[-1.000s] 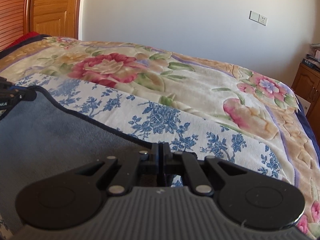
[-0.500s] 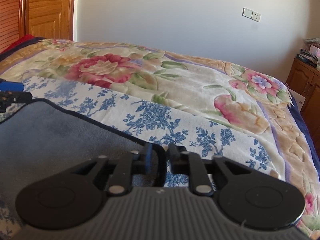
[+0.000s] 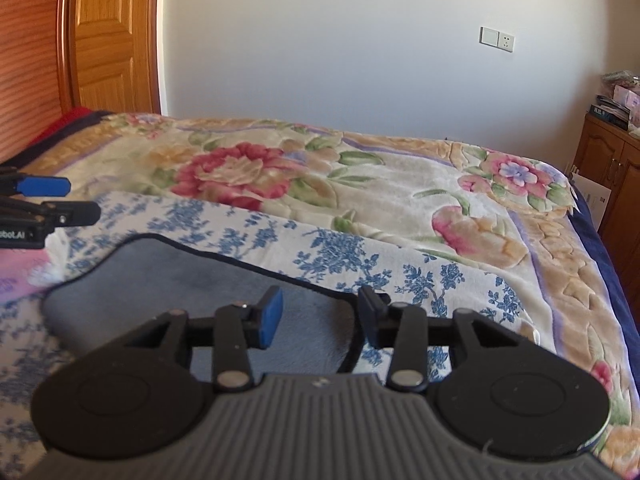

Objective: Fold towel

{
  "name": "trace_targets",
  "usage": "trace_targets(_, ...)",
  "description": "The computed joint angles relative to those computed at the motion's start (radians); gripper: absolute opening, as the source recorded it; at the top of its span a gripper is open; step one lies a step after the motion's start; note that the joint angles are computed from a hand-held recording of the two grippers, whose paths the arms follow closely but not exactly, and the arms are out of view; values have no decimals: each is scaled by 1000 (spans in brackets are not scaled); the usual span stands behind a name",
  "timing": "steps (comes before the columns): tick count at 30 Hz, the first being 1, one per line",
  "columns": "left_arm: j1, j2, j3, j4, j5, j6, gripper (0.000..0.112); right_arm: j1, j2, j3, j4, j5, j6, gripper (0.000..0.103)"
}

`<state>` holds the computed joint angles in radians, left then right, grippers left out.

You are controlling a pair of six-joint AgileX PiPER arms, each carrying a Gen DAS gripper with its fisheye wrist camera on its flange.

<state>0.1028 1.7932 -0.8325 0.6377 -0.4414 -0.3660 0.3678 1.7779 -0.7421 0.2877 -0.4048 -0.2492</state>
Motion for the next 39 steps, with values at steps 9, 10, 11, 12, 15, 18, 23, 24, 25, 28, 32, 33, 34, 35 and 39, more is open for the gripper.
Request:
trace_targets(9,24,-170,98,96,38,-79,84,77,-155,106,163,10,-93,44)
trace_targets(10,25,-188,108,106,42,-86,85,86,-174,118,186,12,-110,44)
trace_targets(11,26,-205,119,113,47,-92,85,91,-191,129,203,14,-122,44)
trace_targets(12,26,-223,128,125,53,-105,85,98,-207,139,224,15,-136,45)
trace_targets(15,21,-276,157,156,69,-127,87,120,-251,164,295,25,-192,47)
trace_targets(18,22,-329,190,191,76,-159,88,144,-290,190,365,25,-252,47)
trace_targets(23,26,-423,253,276,95,-253,88,201,-376,241,519,21,-358,47)
trace_targets(24,28,-444,266,304,96,-282,88,217,-394,249,562,18,-393,47)
trace_targets(25,29,-465,278,329,98,-308,88,232,-412,258,601,14,-424,47)
trace_targets(28,37,-530,310,420,103,-400,88,280,-463,281,721,-2,-518,47)
trace_targets(32,64,-615,343,582,104,-552,90,342,-528,306,876,-26,-642,47)
trace_targets(33,76,-633,346,635,100,-602,90,359,-544,312,913,-37,-669,47)
trace_targets(34,88,-652,351,679,95,-643,90,378,-561,317,956,-48,-703,47)
trace_targets(35,98,-672,355,724,91,-687,91,395,-578,322,994,-58,-733,47)
trace_targets(39,149,-759,376,916,58,-869,91,486,-645,342,1153,-124,-853,48)
